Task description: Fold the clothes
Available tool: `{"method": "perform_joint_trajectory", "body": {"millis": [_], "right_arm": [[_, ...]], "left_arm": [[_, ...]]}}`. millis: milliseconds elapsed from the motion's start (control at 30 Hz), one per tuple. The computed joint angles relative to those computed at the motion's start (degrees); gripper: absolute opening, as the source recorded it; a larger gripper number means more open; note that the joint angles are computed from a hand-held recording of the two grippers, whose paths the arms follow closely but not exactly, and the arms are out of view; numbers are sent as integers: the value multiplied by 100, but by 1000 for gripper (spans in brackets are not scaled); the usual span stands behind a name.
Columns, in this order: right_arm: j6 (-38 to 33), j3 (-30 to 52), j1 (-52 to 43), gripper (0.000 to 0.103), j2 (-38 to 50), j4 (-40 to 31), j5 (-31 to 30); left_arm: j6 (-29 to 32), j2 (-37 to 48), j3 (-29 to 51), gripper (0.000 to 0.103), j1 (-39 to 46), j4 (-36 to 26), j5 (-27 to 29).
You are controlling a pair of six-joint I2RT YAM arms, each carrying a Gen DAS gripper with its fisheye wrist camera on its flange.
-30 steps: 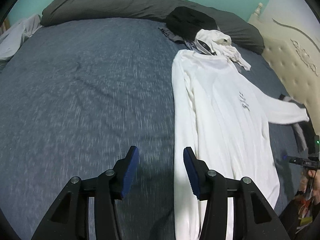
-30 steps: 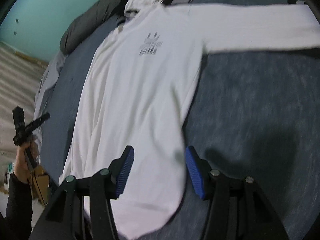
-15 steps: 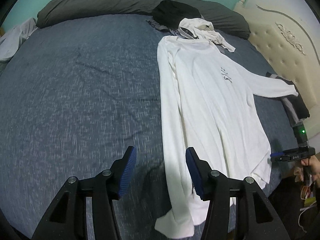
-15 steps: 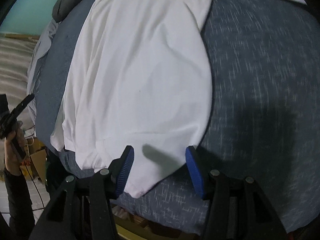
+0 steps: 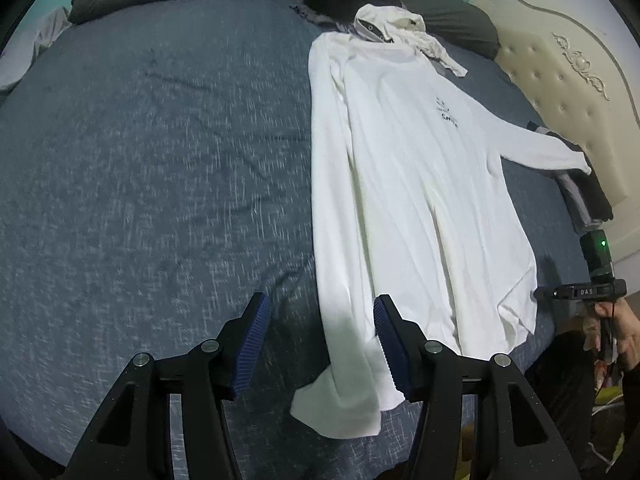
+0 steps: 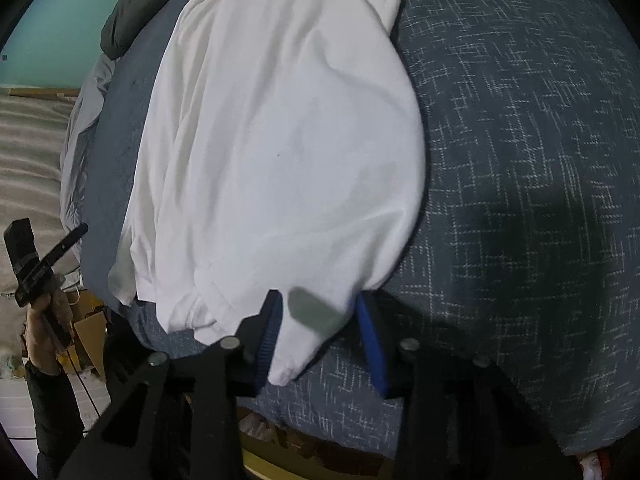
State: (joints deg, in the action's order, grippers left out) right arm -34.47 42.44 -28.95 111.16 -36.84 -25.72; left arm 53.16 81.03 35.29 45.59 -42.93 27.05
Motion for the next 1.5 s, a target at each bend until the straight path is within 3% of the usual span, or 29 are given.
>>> {"method": "perform_joint_trajectory", "body": {"millis": [67,167,567,900,1100,1133,1167,1233,1500], "right_arm": [[-5,-46,-32,15,-21,64,-44],[-110,-124,-102,4,-175,66,-132],[-1023,286,-1066,1,-799,-985,-342],[-961,637,-1753,1,-377,-596,84],[-1007,657,-1812,6,-504,-763,15],[-1022,681,-1818,12,-544,-819,3],[-1020,702,-1806,25,-541,-881,-19],[-1015,738,-1782,35,-535,-996,-64],[-962,701,-1688,35,-539,-1009,-169]], "left_arm": [[0,10,-142,58,0,104,-53],[35,-22,-297,58,-42,216,-138],[98,-79,-289,58,77,111,-104],[40,-179,-355,58,-10,68,-91],[83,-137,-325,58,-71,67,-128],[81,-99,-328,58,-86,92,-147],[80,-56,-334,58,-105,124,-172],[84,62,-363,58,-162,225,-250],[-188,1131,-447,58,-522,1099,-632]]}}
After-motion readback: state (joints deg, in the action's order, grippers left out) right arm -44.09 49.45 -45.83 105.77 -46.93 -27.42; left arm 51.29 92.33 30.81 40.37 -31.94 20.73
